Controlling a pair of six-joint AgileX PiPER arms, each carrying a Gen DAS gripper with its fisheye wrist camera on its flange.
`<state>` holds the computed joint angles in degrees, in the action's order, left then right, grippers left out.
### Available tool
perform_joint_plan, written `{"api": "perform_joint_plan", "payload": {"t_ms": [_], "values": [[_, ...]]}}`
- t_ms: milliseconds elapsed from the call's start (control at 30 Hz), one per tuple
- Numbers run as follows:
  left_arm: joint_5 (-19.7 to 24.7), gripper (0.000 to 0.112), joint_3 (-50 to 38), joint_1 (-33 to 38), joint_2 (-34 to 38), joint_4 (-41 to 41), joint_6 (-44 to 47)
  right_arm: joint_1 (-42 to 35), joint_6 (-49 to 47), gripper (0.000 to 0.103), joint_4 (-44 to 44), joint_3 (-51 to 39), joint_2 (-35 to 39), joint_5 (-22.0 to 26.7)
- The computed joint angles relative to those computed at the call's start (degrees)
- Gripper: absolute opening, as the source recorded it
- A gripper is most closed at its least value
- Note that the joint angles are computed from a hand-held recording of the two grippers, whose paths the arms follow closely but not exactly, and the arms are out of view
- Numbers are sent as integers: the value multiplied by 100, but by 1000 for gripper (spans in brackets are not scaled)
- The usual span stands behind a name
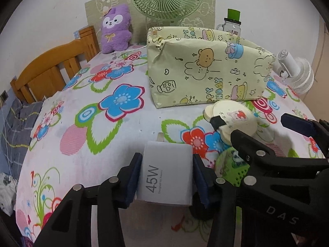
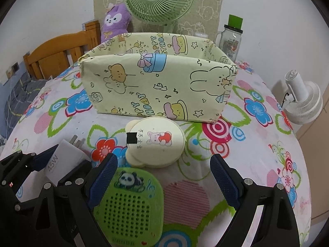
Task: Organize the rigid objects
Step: 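Grasp the white charger with the left tool while the right tool grasps the round cream case, then lift the charger and round case up toward the fabric box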
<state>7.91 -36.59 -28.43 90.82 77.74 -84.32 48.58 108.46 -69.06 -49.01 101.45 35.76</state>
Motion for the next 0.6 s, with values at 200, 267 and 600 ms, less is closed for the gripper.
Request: {"api": "perform_joint_plan", "payload": {"t_ms": [200,267,600], "values": [[92,50,-281,73,248,251,-147,-452,-307,93,107,-240,227,-458],[109,50,-334,97,294,284,-146,-600,-432,93,197,-319,307,-640],[263,50,-399,103,436,1063,-766,-877,-742,92,456,-668,719,-838]]}}
